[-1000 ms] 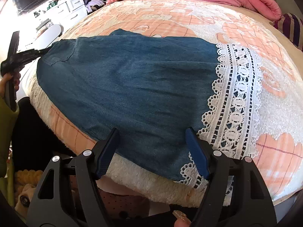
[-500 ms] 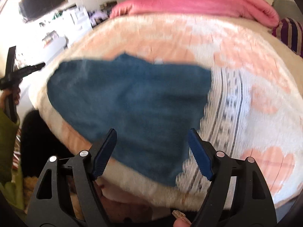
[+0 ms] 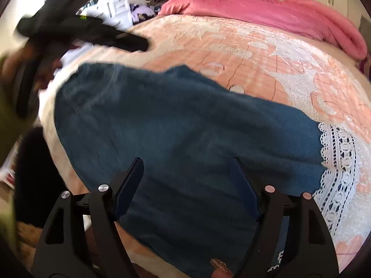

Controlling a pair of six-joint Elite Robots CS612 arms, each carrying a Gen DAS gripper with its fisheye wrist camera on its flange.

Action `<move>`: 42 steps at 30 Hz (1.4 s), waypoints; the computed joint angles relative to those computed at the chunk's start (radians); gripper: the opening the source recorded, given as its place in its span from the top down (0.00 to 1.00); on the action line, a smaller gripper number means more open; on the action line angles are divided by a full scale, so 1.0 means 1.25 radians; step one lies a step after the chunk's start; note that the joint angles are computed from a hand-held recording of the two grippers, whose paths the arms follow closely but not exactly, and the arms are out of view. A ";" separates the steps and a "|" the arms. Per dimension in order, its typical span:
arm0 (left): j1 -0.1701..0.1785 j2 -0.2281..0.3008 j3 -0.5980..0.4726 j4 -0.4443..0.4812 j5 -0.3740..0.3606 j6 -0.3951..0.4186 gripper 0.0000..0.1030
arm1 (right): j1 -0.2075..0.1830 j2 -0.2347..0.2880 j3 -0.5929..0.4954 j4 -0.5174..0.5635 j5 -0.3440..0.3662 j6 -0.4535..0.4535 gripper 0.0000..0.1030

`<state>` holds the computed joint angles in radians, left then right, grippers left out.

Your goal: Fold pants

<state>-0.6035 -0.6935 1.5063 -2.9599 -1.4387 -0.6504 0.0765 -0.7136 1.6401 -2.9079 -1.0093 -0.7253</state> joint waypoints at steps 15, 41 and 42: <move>0.026 0.083 -0.095 0.041 -0.104 0.010 0.88 | -0.010 0.013 -0.011 0.043 0.041 -0.018 0.32; -0.048 0.026 0.048 -0.137 0.169 0.006 0.61 | -0.114 0.060 -0.167 0.026 0.079 0.348 0.44; -0.053 0.025 0.055 -0.137 0.179 -0.001 0.60 | -0.115 0.074 -0.194 0.070 0.083 0.337 0.48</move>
<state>-0.6700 -0.6620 1.5756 -3.1306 -1.2153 -0.6516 -0.0668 -0.6210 1.3971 -2.8209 -0.9061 -0.3043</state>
